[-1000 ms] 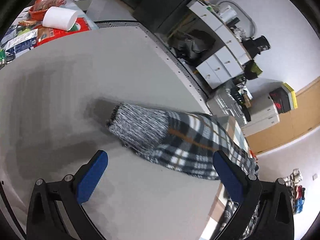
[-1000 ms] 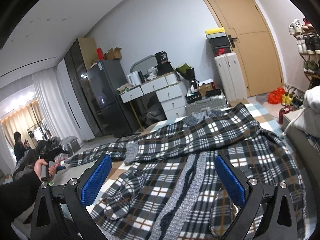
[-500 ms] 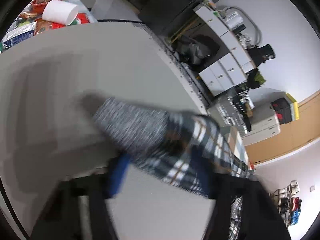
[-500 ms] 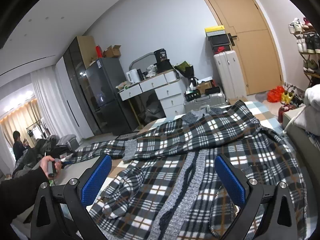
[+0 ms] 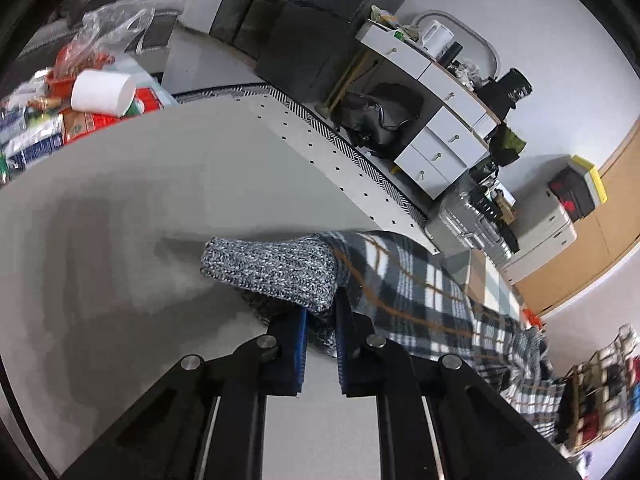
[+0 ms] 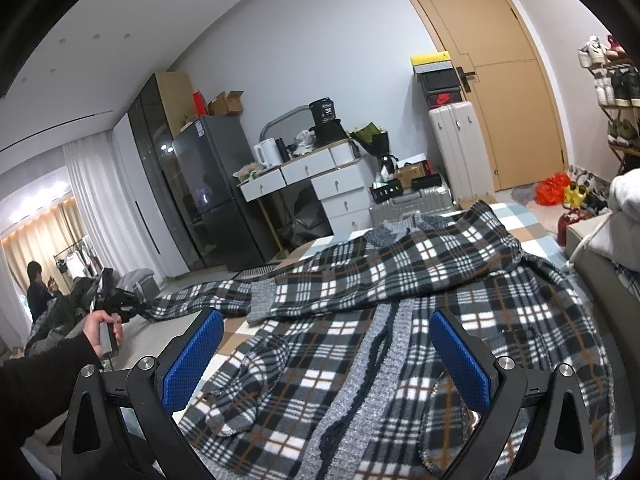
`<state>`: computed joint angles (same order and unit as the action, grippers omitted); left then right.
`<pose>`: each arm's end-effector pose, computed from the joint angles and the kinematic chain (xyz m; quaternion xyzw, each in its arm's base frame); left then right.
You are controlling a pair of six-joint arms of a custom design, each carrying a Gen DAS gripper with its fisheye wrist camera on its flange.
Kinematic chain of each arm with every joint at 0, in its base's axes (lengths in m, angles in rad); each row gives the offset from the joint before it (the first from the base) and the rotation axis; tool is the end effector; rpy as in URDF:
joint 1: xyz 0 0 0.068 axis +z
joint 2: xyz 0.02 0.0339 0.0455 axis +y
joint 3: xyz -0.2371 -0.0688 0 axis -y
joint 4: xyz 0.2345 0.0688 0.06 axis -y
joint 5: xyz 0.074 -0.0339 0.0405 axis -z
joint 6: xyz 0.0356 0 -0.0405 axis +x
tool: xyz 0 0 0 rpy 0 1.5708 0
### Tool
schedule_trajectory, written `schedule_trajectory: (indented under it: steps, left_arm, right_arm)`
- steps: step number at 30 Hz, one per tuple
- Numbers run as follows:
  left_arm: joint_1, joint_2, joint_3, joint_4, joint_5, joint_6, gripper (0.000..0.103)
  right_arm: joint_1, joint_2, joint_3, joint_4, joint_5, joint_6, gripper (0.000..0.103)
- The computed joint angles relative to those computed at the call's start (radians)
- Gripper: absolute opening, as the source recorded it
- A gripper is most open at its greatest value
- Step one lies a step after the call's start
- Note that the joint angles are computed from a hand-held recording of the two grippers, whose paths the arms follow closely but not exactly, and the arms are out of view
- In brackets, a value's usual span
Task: Fold large clothes
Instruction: 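Grasp the grey knit cuff of the other sleeve with the left tool, then lift the sleeve with the left tool and carry it over the shirt body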
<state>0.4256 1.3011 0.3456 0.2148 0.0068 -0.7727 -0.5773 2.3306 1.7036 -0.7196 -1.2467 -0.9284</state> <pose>0.2024 0.0915 0.1112 -0.5149 0.7565 -0.0727 0.3966 0.3765 -0.2050 0.1132 -0.2052 0.7830 0.3612 0.4629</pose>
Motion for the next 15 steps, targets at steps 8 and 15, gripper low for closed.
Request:
schedule_trajectory:
  steps: [8, 15]
  left_arm:
    - [0.110, 0.178, 0.027, 0.136, 0.200, -0.093, 0.027]
    - [0.088, 0.183, 0.028, 0.194, 0.163, -0.122, 0.057]
  right_arm:
    - [0.006, -0.008, -0.020, 0.019, 0.015, 0.010, 0.103]
    - [0.013, -0.008, -0.031, 0.043, 0.032, 0.026, 0.103]
